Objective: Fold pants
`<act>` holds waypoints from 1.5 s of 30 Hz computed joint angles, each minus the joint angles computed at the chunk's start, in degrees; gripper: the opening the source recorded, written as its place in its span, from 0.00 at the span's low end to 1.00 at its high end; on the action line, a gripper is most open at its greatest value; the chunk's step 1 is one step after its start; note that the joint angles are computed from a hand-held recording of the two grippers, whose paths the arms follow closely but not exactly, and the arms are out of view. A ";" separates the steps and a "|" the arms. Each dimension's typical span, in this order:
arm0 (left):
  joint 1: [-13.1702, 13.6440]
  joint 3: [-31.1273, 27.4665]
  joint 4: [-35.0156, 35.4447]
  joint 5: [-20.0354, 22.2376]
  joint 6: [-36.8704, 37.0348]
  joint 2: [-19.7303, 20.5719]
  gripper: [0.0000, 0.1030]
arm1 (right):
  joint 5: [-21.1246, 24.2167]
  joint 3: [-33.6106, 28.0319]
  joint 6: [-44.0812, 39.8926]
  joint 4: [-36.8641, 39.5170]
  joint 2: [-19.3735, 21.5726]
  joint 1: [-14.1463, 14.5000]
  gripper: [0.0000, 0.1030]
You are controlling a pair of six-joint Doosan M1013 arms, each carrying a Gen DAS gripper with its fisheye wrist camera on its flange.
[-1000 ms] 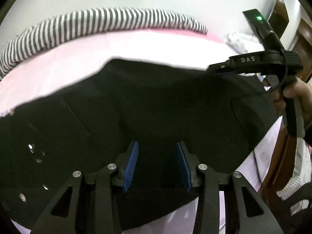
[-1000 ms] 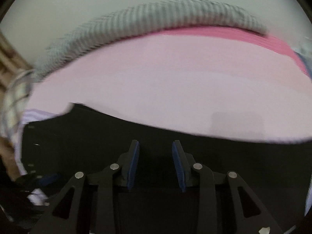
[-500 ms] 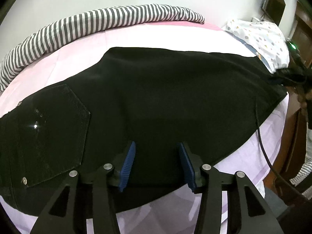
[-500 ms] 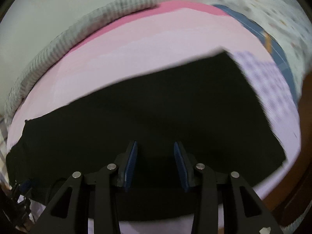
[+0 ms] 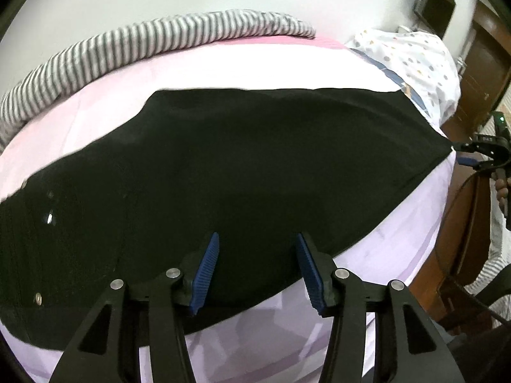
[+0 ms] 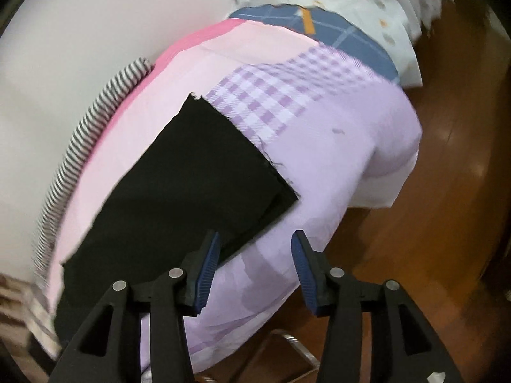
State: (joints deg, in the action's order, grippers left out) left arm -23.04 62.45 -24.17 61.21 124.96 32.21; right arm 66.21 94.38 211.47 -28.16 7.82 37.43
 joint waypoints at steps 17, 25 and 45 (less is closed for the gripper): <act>-2.23 -3.70 -0.57 5.32 0.41 2.48 0.50 | -8.16 5.06 18.51 -11.06 -1.32 0.62 0.37; -2.28 -3.73 -0.73 5.82 -0.24 2.75 0.50 | -9.57 6.42 22.22 -13.79 -1.49 -0.22 0.14; 3.91 -5.25 -7.23 1.32 -10.83 2.13 0.50 | -25.02 -14.03 -7.62 -8.45 9.74 -3.98 0.08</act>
